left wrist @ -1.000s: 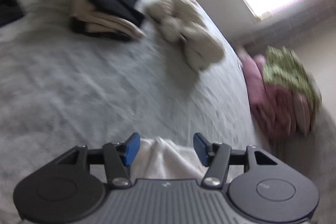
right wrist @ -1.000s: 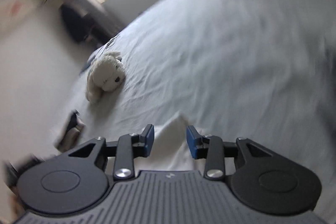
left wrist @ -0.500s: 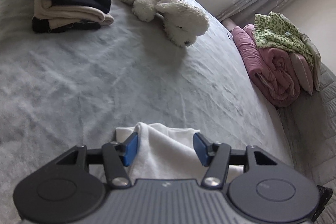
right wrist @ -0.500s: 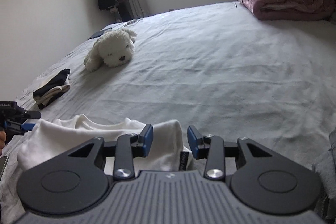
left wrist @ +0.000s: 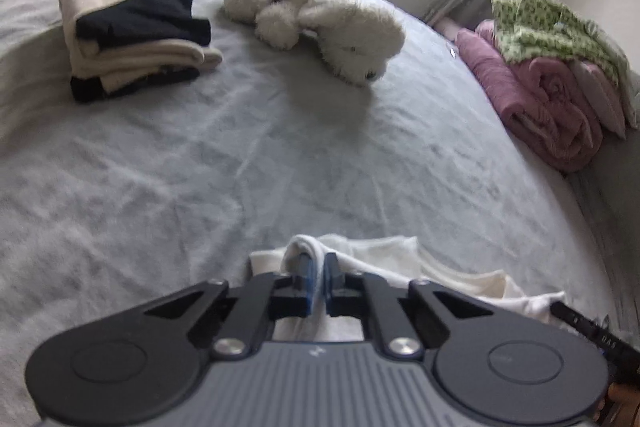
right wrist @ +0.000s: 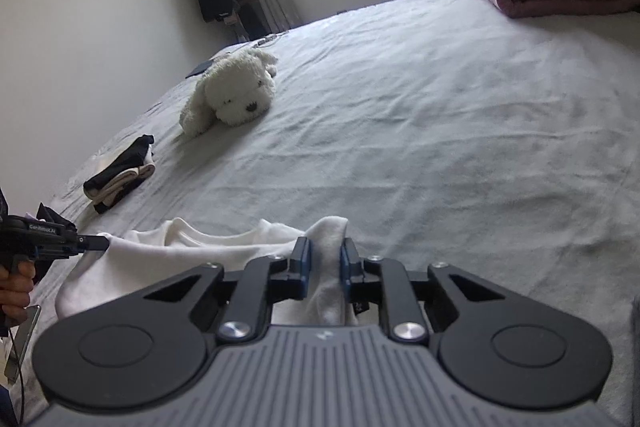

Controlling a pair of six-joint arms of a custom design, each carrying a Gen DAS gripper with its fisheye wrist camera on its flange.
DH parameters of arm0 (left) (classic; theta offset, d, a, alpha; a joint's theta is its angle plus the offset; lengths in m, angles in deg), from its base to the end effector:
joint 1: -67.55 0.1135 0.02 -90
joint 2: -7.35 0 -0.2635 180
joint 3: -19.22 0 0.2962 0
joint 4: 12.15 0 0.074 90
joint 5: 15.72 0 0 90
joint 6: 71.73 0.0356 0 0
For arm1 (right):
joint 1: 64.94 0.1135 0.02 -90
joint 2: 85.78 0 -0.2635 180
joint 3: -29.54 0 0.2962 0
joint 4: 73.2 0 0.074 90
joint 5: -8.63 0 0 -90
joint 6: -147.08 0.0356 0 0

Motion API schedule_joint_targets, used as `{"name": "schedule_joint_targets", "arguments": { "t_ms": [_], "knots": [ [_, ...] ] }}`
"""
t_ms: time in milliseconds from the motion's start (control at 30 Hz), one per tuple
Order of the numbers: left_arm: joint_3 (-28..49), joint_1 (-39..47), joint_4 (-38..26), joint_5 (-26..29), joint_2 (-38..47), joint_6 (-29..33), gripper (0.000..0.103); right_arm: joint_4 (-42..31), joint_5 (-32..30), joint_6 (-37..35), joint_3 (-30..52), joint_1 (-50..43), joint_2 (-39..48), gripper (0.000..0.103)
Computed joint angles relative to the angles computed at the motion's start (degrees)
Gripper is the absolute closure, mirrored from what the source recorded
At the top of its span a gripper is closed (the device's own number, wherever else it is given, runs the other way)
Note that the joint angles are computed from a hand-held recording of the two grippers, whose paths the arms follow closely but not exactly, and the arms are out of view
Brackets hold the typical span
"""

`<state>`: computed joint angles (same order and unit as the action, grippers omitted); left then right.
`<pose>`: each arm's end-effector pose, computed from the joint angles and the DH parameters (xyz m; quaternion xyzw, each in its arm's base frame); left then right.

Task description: Fold clothes

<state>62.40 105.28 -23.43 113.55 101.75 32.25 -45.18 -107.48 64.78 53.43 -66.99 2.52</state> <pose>0.2294 0.1490 0.0552 -0.1101 0.9117 -0.1961 0.3438 0.2258 0.0076 0.0469 -0.0276 0.8750 0.2230 0.4288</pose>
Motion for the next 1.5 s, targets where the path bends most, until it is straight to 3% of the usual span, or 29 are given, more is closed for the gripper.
{"name": "schedule_joint_targets", "arguments": {
  "t_ms": [267, 367, 533, 667, 1033, 1133, 1233, 1333, 1400, 1500],
  "knots": [
    [-3.2, 0.9, 5.8, 4.0, -4.8, -3.4, 0.099, 2.9, 1.3, 4.5, -3.6, 0.0, -7.6, 0.09],
    [-4.1, -1.3, 12.1, 3.2, -4.2, -8.2, 0.099, 8.8, 7.4, 7.1, -3.4, 2.5, -3.1, 0.09],
    [-5.3, -7.7, 21.0, -5.3, 0.6, -9.9, 0.099, 15.7, 17.5, 9.1, -1.0, 8.0, 7.5, 0.091],
    [-4.4, -8.1, 25.3, -6.3, 5.6, -11.8, 0.099, 18.4, 19.1, 11.0, 0.9, 8.4, 13.5, 0.091],
    [-7.0, -7.6, 33.7, -6.0, 6.6, -17.0, 0.099, 23.5, 22.6, 14.6, -0.3, 10.4, 15.6, 0.091],
    [-8.0, -7.9, 34.7, -6.9, 5.2, -17.4, 0.099, 26.1, 21.9, 14.8, -2.2, 10.8, 12.7, 0.091],
    [-8.3, -9.2, 36.6, -9.3, 6.6, -16.5, 0.099, 23.1, 23.0, 13.9, -1.9, 11.4, 10.6, 0.091],
    [-7.4, -10.2, 37.2, -10.7, 9.6, -14.8, 0.099, 14.6, 24.4, 12.9, 2.1, 11.3, 14.0, 0.091],
    [-6.4, -10.6, 35.8, -11.4, 10.9, -14.0, 0.098, 13.5, 24.2, 13.6, 2.7, 11.1, 14.7, 0.087],
    [-5.4, -8.8, 32.9, -8.6, 10.2, -15.7, 0.098, 11.3, 25.3, 12.8, 1.7, 11.7, 10.7, 0.085]
  ]
}}
